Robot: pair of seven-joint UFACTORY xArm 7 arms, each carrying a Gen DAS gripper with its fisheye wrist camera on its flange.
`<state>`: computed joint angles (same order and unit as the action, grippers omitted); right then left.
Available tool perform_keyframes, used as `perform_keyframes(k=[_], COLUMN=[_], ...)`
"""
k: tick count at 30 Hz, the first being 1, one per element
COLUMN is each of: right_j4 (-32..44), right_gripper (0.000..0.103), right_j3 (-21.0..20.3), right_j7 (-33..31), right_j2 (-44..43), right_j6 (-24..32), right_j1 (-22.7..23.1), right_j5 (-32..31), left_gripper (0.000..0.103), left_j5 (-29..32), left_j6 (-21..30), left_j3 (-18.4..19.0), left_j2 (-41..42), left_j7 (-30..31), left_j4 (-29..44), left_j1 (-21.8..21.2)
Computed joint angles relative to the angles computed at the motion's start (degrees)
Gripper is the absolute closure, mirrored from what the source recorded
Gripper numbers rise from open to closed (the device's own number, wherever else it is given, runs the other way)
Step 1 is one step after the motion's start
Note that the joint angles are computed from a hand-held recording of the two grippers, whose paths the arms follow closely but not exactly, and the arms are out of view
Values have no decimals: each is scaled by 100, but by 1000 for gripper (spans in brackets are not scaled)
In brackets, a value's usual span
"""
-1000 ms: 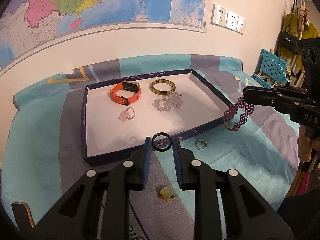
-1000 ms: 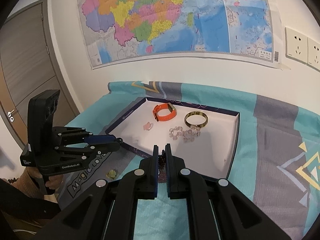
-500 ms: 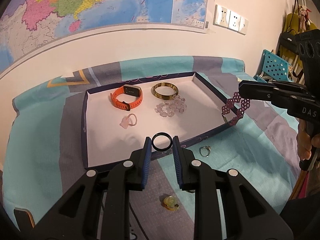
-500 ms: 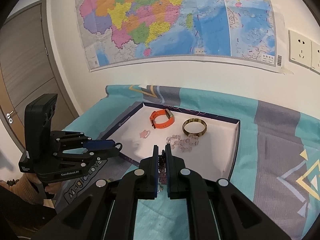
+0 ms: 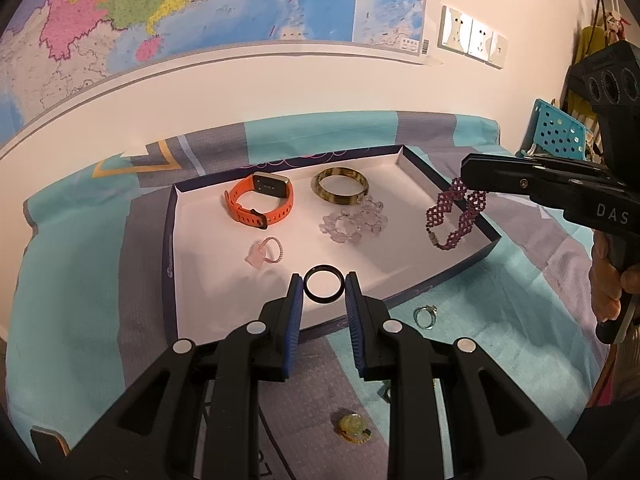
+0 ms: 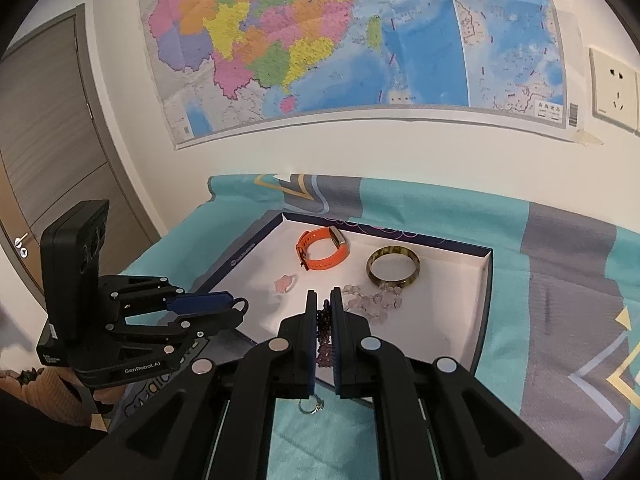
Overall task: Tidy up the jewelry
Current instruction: 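Carry the beaded bracelet with the right tool while the left tool carries the black ring over the box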
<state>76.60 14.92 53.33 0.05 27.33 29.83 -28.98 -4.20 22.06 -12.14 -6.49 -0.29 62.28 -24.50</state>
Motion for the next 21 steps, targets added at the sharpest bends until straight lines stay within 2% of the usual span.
perform_keyframes(k=[21], right_j4=[544], right_gripper=[98], right_j3=[-292], right_j7=[-611], right_j2=[671], right_j6=[-146], right_j1=[137], right_j5=[674], left_gripper=[81], left_j5=[263], left_j6=[220], left_j3=[6], left_j2=[464], left_j7=[-212], left_j4=[436], left_j1=[62])
